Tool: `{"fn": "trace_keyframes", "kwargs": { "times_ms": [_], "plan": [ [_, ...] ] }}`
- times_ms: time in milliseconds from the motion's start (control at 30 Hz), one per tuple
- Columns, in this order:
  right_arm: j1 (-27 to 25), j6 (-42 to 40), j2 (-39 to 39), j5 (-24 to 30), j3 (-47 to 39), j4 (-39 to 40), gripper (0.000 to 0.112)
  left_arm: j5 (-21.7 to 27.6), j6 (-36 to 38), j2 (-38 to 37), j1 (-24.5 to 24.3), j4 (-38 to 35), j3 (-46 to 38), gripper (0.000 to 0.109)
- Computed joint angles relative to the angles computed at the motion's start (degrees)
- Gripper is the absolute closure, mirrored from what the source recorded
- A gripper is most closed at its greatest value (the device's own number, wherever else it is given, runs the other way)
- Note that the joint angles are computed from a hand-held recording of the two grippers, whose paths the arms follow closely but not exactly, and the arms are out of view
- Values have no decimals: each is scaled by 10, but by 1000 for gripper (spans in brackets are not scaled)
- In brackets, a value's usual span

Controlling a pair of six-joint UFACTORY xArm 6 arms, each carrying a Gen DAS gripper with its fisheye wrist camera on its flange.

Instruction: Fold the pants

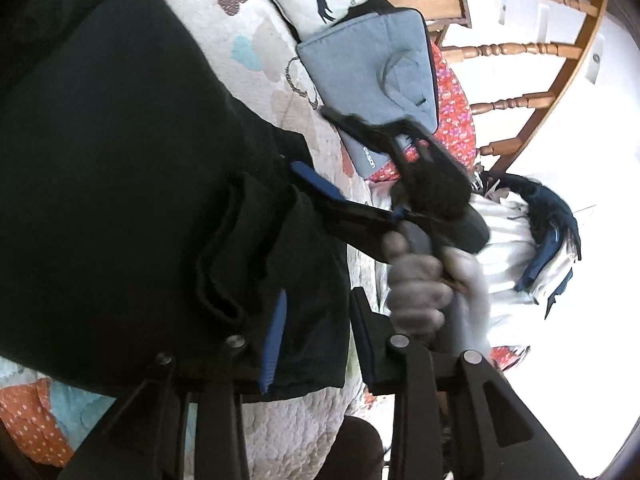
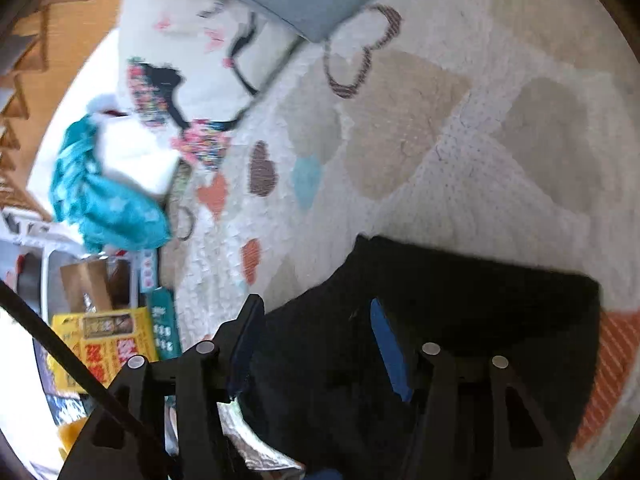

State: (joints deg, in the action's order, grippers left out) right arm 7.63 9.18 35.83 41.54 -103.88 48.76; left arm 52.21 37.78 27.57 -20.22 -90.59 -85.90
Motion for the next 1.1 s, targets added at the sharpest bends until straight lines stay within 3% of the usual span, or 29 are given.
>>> {"fn": "trace_keyframes", "kwargs": {
  "times_ms": [100, 233, 300, 467, 667, 733, 833, 900, 1000, 1100],
  "plan": [
    [-4, 37, 51, 16, -65, -46, 51, 9, 3, 6, 4, -8, -2, 78],
    [-4, 141, 58, 4, -104, -247, 51, 17, 2, 13, 6, -11, -8, 77],
    [-9, 136, 40, 9, -97, -270, 50, 19, 5, 8, 8, -12, 0, 77],
    [-11, -21, -124, -52, 121, -110, 49, 5, -9, 8, 2, 0, -4, 76],
    [-8, -241, -324, -54, 409, 207, 46, -11, -21, 7, -4, 13, -6, 76],
    [-8, -241, -348, -56, 469, 232, 44, -11, -21, 4, -5, 16, -5, 74],
    [-8, -279, -362, -77, 514, 287, 56, -14, -12, -9, -7, 25, 5, 70],
    [-2, -242, -372, -86, 514, 248, 55, -26, 0, -37, -6, 21, 29, 70],
    [17, -165, -380, -90, 481, 93, 51, -56, 33, -109, 11, -3, 94, 66],
    [42, -141, -388, -100, 442, -18, 46, -142, 6, -176, 26, 42, 149, 50]
  ]
}}
